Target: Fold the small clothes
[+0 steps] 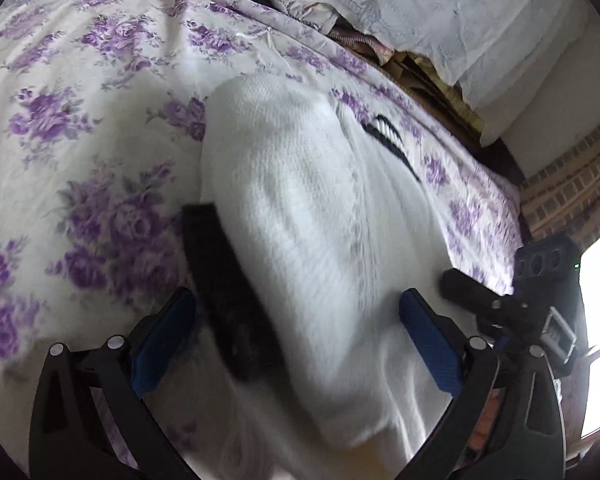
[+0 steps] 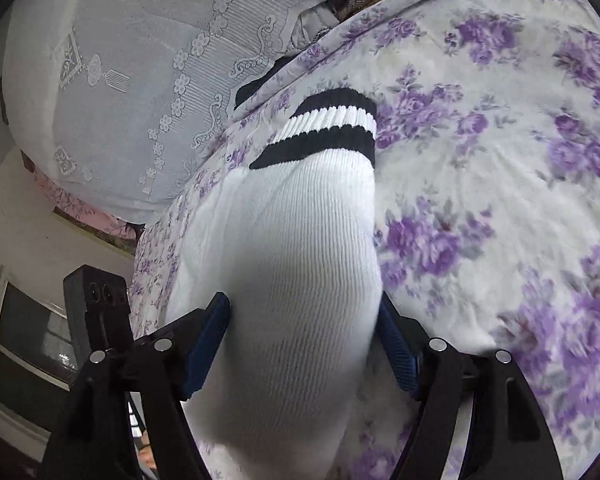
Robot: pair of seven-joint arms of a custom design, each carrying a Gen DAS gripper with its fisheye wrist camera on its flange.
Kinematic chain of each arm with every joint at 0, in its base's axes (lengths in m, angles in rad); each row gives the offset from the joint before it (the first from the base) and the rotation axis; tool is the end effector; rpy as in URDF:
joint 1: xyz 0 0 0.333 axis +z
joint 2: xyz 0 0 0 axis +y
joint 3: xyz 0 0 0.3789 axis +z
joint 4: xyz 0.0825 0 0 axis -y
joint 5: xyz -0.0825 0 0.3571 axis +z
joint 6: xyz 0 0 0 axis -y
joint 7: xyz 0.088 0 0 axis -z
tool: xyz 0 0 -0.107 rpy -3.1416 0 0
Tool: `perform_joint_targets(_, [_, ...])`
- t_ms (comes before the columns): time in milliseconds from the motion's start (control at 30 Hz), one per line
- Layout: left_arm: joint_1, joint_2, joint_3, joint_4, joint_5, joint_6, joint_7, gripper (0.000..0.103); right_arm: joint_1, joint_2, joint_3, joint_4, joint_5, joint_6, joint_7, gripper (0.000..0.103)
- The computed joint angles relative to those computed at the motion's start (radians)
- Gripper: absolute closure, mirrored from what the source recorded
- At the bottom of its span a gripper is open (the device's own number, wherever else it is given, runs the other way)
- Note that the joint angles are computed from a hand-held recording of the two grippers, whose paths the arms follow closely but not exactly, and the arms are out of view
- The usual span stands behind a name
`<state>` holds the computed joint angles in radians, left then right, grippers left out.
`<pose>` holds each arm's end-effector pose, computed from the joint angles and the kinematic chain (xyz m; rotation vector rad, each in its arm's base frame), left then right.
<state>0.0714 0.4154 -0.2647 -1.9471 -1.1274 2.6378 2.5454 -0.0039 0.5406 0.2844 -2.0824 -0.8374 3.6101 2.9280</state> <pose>0.6362 -0.0833 0.3667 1.8154 -2.1648 1.1498 0.5759 0.2353 0.3643 -1.3351 1.7041 0.1245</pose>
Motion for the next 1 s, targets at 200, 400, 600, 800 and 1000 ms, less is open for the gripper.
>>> perform_joint_targets(200, [-0.007, -0.024, -0.027, -0.025, -0.083, 0.052, 0.116, 0.022, 0.087, 0.019, -0.064, 0.038, 0.110, 0.004, -0.087, 0.039])
perform_joint_targets(400, [-0.020, -0.116, -0.011, -0.112, -0.249, 0.112, 0.251, 0.055, 0.220, -0.044, -0.158, -0.017, 0.254, 0.061, -0.283, 0.050])
perform_joint_targets(600, [-0.056, -0.242, 0.050, -0.254, -0.371, 0.121, 0.316, 0.056, 0.160, -0.069, -0.064, -0.041, 0.158, 0.082, -0.235, 0.051])
perform_joint_targets(800, [-0.087, -0.421, 0.110, -0.431, -0.481, 0.142, 0.375, 0.056, 0.204, -0.140, -0.049, -0.123, 0.090, 0.112, -0.202, 0.051])
perform_joint_targets(1000, [-0.102, -0.638, 0.135, -0.622, -0.537, 0.214, 0.370, 0.056, 0.279, -0.192, -0.019, -0.138, 0.030, 0.082, -0.180, 0.051])
